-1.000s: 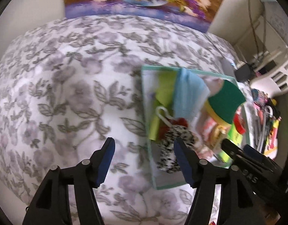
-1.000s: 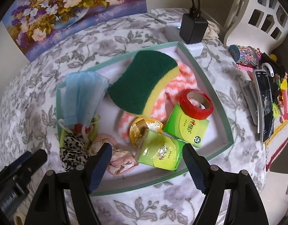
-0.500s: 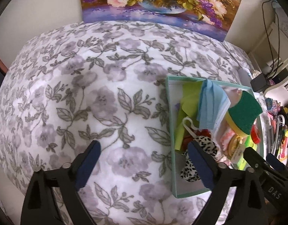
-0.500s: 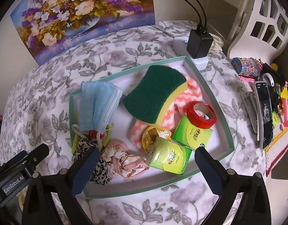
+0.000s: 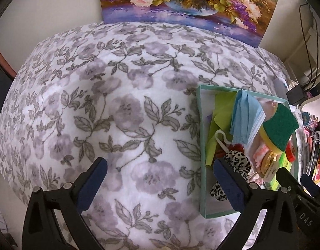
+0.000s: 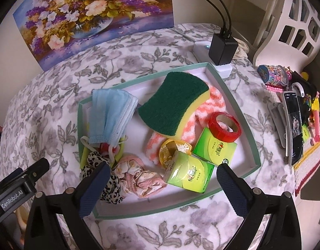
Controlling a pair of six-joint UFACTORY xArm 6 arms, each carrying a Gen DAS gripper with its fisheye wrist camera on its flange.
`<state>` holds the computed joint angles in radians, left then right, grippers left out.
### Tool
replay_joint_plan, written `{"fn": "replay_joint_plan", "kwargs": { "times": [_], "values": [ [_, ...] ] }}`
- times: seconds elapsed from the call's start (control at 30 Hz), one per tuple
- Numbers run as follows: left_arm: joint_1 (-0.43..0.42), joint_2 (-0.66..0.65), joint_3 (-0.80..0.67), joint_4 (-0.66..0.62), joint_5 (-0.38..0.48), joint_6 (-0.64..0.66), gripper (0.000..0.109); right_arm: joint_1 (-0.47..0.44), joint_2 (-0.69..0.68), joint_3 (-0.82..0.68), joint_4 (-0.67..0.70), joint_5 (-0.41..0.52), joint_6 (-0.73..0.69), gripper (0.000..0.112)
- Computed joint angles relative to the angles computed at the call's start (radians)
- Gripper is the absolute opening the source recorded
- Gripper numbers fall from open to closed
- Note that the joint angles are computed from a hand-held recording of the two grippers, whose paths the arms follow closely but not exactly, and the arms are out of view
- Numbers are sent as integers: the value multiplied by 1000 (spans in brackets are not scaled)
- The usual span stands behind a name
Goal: Organize soft objects
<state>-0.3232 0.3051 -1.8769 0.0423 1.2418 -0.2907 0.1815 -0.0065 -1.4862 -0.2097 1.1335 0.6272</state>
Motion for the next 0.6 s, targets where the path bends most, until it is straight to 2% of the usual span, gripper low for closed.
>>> {"fn": "replay_joint_plan", "kwargs": {
  "times": [0.13, 0.33, 0.4, 0.6],
  "values": [
    [-5, -37, 36, 59, 3, -37, 101, 14, -14, 10, -10, -5, 10, 103],
    [-6, -130, 155, 119, -39, -62, 101, 47, -44, 47, -36, 1, 28, 103],
    [-12, -157, 188, 154, -22, -85, 101, 62, -60, 67, -48, 0, 32, 103],
    [-11, -247, 307, 155, -54, -67, 101, 109, -109, 125, -77, -6, 44, 103]
  ]
}}
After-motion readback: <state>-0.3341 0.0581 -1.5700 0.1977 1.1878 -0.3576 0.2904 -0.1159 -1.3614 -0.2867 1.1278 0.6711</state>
